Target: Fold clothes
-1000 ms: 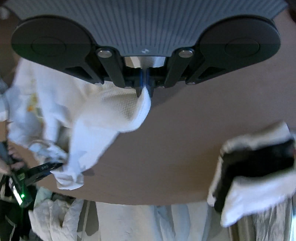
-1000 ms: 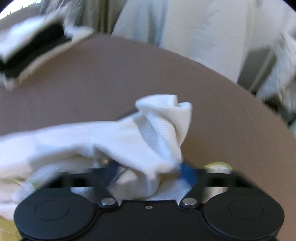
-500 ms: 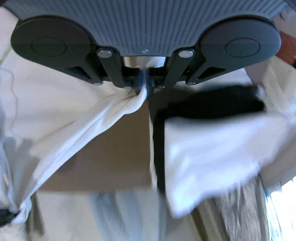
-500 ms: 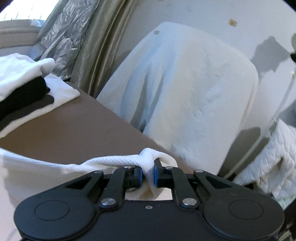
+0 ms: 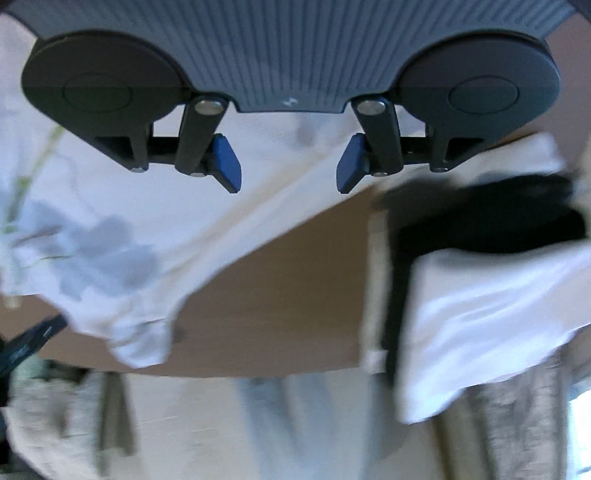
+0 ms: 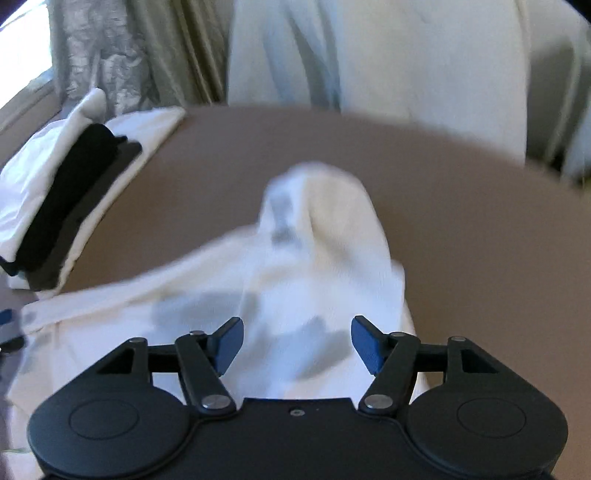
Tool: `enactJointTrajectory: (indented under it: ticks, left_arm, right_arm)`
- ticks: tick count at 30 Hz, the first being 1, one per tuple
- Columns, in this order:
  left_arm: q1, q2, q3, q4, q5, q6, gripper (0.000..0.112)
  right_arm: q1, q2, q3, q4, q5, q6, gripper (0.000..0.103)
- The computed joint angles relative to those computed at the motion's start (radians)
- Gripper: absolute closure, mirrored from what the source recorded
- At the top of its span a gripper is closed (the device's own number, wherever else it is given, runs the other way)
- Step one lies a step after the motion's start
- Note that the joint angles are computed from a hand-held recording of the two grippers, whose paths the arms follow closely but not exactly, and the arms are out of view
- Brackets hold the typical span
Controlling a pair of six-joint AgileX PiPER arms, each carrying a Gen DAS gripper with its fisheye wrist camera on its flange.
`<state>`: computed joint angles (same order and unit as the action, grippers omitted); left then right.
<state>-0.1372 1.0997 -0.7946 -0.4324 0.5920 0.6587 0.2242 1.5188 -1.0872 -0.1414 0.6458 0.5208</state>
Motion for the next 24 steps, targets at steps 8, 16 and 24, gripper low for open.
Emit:
enactJointTrajectory:
  ticks: [8, 16, 24]
  left_arm:
    - [-0.171, 0.22, -0.073, -0.157, -0.002, -0.033, 0.055]
    - [-0.261, 0.342, -0.189, -0.105, -0.037, -0.098, 0.055]
    - [-0.249, 0.459, -0.346, -0.255, -0.019, -0.088, 0.055]
  right_arm:
    - [0.093, 0.051, 0.181, -0.179, -0.018, 0.315, 0.035]
    - [0.126, 0.2, -0.253, -0.206, 0.254, 0.04, 0.099]
    - [0.064, 0.449, -0.847, -0.147, 0.446, -0.127, 0.101]
